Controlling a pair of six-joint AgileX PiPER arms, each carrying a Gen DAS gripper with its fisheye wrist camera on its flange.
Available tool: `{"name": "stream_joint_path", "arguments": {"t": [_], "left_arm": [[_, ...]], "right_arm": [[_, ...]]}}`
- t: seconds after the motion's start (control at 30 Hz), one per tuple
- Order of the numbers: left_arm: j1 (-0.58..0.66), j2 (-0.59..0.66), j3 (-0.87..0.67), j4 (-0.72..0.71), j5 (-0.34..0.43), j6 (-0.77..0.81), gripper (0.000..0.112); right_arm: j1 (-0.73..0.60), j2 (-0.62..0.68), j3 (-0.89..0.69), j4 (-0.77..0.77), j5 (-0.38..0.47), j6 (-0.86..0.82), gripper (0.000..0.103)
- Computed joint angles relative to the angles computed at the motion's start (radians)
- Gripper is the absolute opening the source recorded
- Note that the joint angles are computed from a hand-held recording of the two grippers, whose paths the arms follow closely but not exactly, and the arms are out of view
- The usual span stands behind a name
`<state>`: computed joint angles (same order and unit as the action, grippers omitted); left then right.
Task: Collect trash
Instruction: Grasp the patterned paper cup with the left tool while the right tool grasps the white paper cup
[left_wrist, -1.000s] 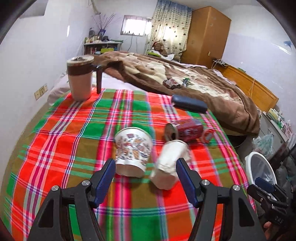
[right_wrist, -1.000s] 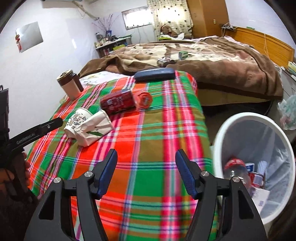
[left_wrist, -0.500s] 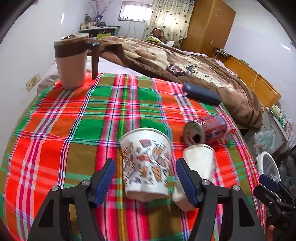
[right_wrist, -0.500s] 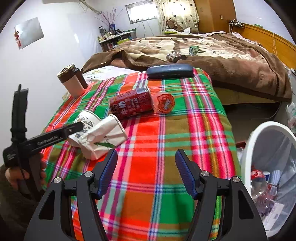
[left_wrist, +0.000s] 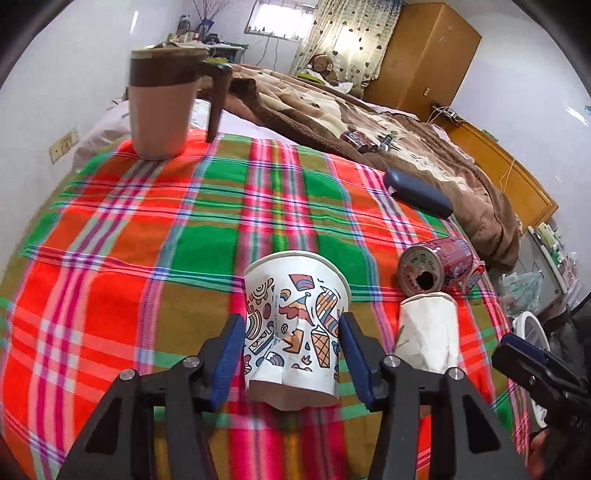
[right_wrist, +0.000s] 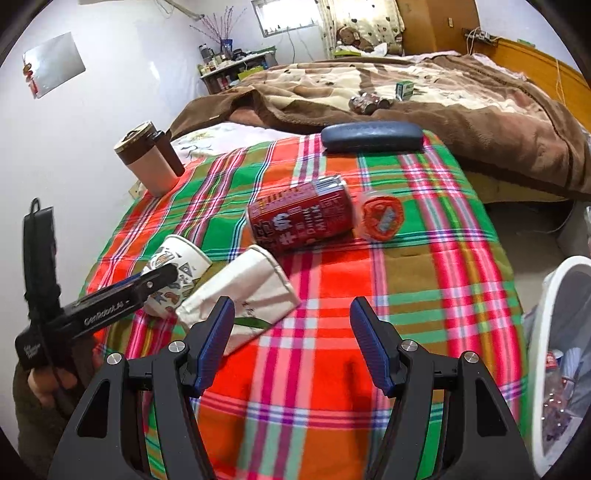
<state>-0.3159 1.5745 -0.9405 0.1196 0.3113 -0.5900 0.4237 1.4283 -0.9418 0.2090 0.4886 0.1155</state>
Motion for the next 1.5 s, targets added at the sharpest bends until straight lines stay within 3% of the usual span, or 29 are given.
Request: {"name": "stream_joint_path", "arguments": {"t": [0.2, 0.33, 0.57, 0.77, 1.2, 1.5], "left_arm": [[0.046, -0.066, 0.094, -0.093, -0.054, 0.071, 0.051], [0.051, -0.095, 0.127, -0.073, -0.061, 0.049, 0.051], [0.063, -0.123, 0.167, -0.095, -0.081, 0.061, 0.051], [0.066, -0.126, 0.172, -0.1, -0.082, 0.067, 0.052], [0.059, -0.127, 0.175, -0.1, -0.078, 0.052, 0.054], [0.015, -0.123, 0.157, 0.092, -0.036, -0.15, 0.053]], "right_arm": [[0.047, 0.065, -0.066, -0.018, 0.007, 0.075, 0.066], [0.086, 0.131, -0.129, -0.051, 0.026, 0.137, 0.066], [0.178, 0.207, -0.241, -0.342, 0.127, 0.476, 0.066], [0.212, 0.27, -0.314, -0.445, 0.217, 0.603, 0.066], [0.212, 0.231, -0.271, -0.49, 0.266, 0.611, 0.067], [0.198, 0.217, -0.227, -0.46, 0.227, 0.618, 0.067]]}}
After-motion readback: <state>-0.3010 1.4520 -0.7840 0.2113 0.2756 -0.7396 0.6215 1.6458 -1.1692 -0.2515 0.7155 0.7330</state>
